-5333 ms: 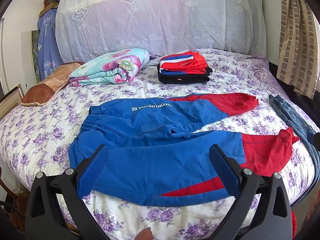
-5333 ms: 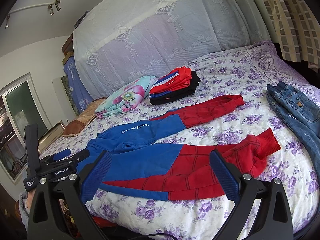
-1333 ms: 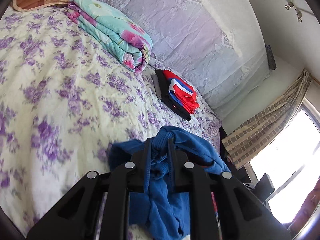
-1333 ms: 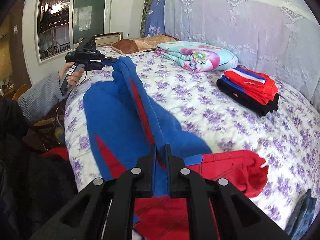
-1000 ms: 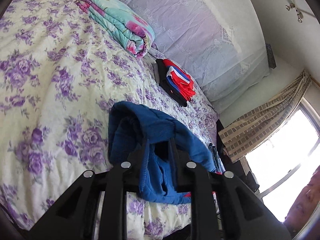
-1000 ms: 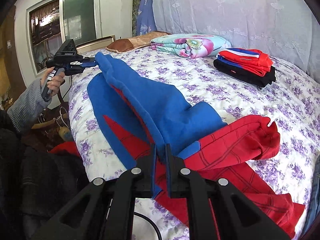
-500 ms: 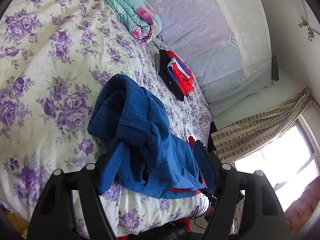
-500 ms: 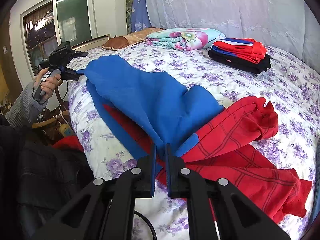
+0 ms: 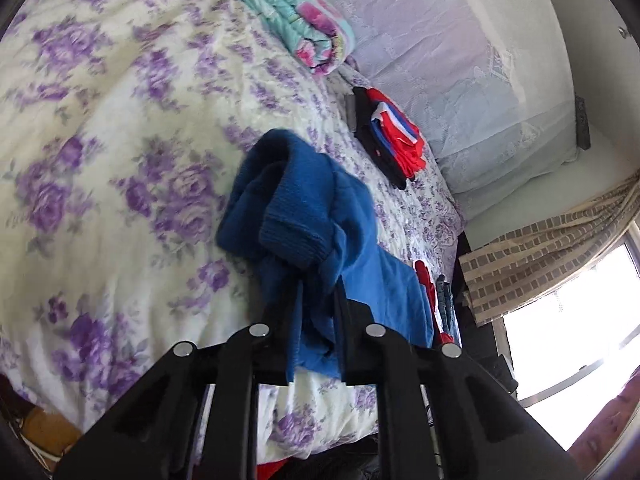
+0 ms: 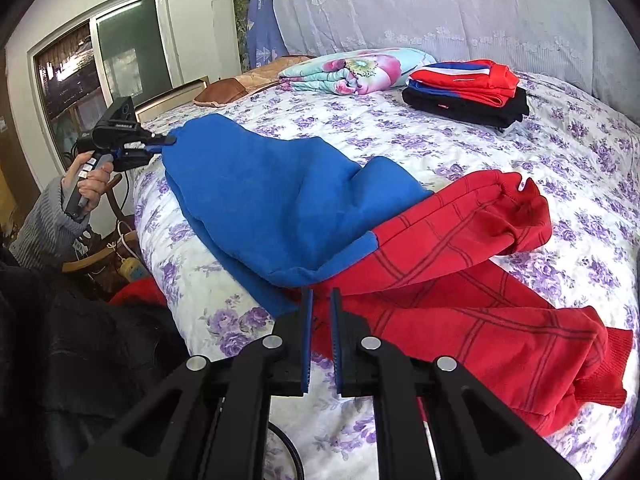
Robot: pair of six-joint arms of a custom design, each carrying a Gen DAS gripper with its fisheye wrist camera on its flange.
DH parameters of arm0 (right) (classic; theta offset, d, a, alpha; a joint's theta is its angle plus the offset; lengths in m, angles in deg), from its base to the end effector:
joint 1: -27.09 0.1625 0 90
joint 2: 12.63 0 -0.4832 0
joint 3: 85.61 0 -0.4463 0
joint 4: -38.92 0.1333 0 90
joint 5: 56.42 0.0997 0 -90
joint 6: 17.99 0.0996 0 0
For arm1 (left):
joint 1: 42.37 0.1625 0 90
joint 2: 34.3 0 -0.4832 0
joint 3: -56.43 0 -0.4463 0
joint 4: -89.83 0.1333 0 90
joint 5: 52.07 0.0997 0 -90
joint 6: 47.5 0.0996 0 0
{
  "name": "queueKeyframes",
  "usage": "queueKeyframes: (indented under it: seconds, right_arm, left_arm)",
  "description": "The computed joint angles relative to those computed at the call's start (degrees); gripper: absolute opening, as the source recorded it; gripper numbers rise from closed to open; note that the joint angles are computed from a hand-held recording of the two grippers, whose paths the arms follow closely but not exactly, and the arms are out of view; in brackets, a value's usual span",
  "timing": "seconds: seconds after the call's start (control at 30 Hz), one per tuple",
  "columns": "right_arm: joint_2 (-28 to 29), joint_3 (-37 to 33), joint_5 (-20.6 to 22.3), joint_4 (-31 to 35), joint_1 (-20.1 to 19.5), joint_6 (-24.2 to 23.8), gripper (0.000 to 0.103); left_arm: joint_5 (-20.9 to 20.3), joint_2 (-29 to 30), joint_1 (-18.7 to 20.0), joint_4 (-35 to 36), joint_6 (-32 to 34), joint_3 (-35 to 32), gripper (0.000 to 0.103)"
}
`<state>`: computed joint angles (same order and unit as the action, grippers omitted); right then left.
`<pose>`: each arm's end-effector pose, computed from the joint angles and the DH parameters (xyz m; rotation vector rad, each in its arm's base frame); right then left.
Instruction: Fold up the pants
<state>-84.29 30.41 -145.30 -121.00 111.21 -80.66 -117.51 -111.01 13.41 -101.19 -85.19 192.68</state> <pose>0.0727 -0.6147 0.2623 1.3633 -2.5085 0.5509 -0.1210 -0.4886 0.2462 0.3150 -2.7879 1.2145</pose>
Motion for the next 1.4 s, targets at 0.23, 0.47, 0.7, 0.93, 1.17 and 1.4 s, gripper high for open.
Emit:
queueKeyframes:
  seconds: [0.23,0.47,0.7,0.93,1.17,1.4]
  right_arm:
    - [-0.2,-0.2,1.2,1.2,-0.3,1.9,0.011]
    - [-0.7,-0.2,3.0,2.0,-0.9,4.0,0.012]
    - [-0.3,-1.2,4.2,2.6,-1.1,6.3,0.038]
    - [-0.3,-1.0,5.1,-0.7,-1.7,9.5,0.038]
    - [2.3,-4.2,1.7,-6.4,0.5,20.7,0.039]
    - [10.5,-10.7,-9.5,-15.0,5.4,31.4,0.072]
  left_arm:
    - [-6.4,3.4,2.5,-8.6,-0.6,0.0,0.057]
    - [-6.8,5.6,4.2,-11.3,-0.6,-2.0,0.064]
    - [7.7,3.5,-3.4,-11.1,6.6,-2.2,0.025]
    - [21.3,1.4,-4.1,5.4,-1.8,-0.9,0.033]
    - [32.8,-0.6,-13.3,-6.4,7.8,2.6,0.032]
    - [21.4,6.7,-10.7,-3.1,14.9,-5.2,0.052]
